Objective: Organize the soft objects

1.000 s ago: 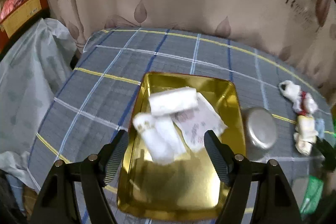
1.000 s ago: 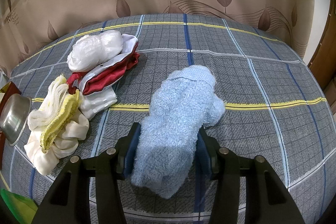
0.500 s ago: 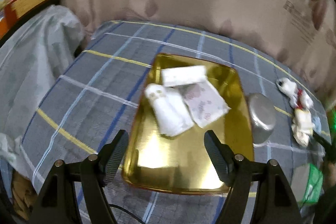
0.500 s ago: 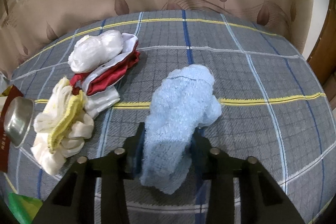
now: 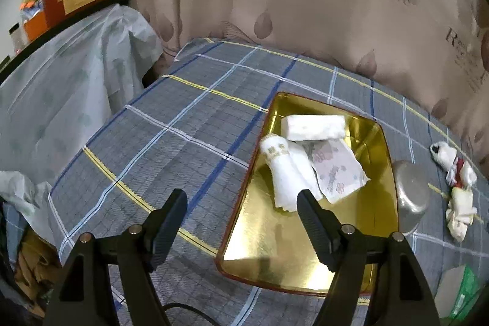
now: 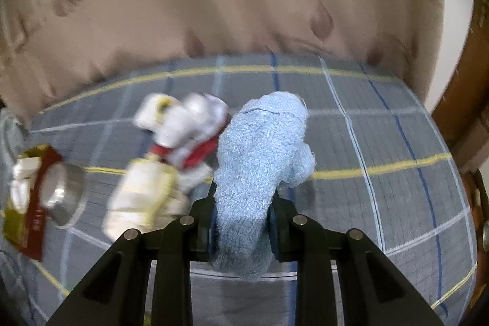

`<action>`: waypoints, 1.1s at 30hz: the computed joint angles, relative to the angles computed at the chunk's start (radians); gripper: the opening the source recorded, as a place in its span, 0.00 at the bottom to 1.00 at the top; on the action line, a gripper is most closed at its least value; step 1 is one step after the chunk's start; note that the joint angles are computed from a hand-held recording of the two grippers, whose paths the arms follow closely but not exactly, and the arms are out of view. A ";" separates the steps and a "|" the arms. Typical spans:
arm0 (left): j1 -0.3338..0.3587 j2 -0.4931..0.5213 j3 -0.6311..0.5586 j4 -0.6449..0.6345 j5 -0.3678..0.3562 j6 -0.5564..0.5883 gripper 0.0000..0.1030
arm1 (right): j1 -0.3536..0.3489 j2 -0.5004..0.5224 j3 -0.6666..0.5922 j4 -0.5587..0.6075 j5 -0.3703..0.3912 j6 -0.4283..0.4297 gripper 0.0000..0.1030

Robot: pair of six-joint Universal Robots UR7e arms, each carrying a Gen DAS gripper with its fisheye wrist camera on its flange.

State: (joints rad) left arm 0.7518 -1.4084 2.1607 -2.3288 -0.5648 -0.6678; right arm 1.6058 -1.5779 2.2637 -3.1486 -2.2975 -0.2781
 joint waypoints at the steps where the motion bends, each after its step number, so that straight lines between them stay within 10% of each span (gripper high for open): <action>1: 0.003 -0.004 0.001 -0.002 -0.001 -0.006 0.74 | 0.026 0.003 -0.004 0.002 -0.004 -0.004 0.23; 15: 0.022 -0.031 -0.004 0.057 0.028 -0.094 0.74 | 0.268 0.223 -0.101 0.184 0.119 0.028 0.23; 33: 0.049 -0.073 -0.029 0.276 0.102 -0.342 0.74 | 0.364 0.587 -0.287 0.273 0.271 0.039 0.25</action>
